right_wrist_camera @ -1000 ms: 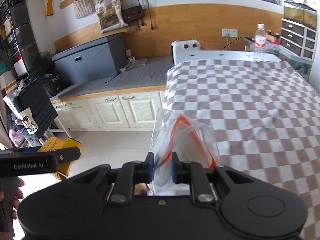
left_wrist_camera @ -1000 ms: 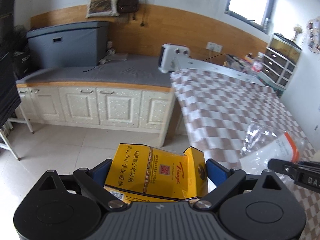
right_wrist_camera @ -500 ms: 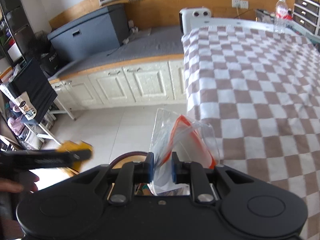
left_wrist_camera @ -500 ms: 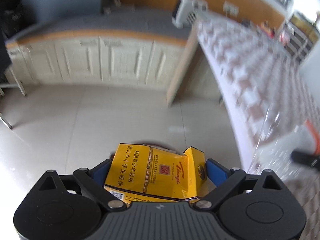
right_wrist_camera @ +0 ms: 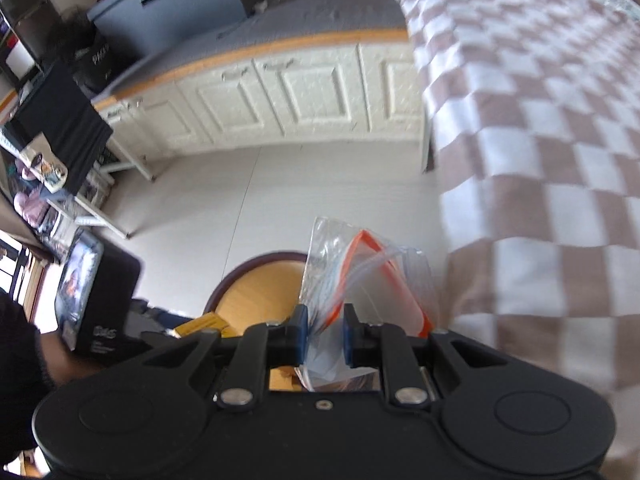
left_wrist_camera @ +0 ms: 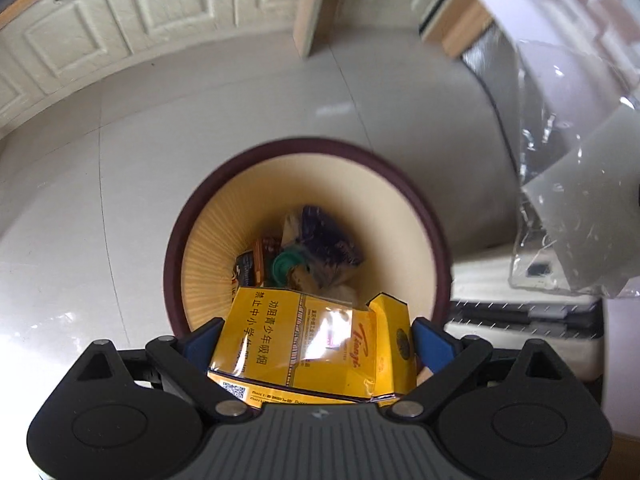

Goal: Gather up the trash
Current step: 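Open the left tool to drop the yellow box while the right tool releases the bag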

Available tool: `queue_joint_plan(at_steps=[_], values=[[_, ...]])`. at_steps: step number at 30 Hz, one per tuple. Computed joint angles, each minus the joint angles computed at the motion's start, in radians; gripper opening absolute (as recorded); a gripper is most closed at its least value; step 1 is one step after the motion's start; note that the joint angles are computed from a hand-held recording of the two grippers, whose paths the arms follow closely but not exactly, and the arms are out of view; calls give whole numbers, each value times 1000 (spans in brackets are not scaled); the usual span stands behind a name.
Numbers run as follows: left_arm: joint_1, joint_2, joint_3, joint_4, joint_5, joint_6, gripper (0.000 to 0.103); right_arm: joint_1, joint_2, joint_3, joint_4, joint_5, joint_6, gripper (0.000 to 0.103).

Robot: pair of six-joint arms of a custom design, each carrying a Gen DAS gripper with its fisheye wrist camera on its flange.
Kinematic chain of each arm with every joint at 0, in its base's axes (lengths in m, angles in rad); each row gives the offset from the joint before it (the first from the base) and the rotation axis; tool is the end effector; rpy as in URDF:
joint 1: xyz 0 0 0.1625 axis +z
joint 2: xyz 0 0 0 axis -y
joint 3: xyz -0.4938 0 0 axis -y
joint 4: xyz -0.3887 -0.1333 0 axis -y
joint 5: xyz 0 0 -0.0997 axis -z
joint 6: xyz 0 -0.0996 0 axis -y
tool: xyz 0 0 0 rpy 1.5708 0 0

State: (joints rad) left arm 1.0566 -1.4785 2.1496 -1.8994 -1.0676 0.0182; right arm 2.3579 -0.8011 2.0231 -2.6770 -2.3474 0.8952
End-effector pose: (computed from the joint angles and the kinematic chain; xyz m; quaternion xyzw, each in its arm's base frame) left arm -0.0460 -0.4501 0.2968 0.2920 0.9096 0.0998 0.2783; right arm 0.4467 -0.3555 0.0697 -0.0280 -0.9238 0.2461 0.2919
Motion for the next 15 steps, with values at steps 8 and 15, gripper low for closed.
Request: queue_joint_plan(at_steps=[8,15], values=[[38,56,11,-5,15,78,98,-80,95,-24,-33,59,-81,18],[101,70,-13,26,-22,27,103,-124,172,-74,-21,97,-217,19]])
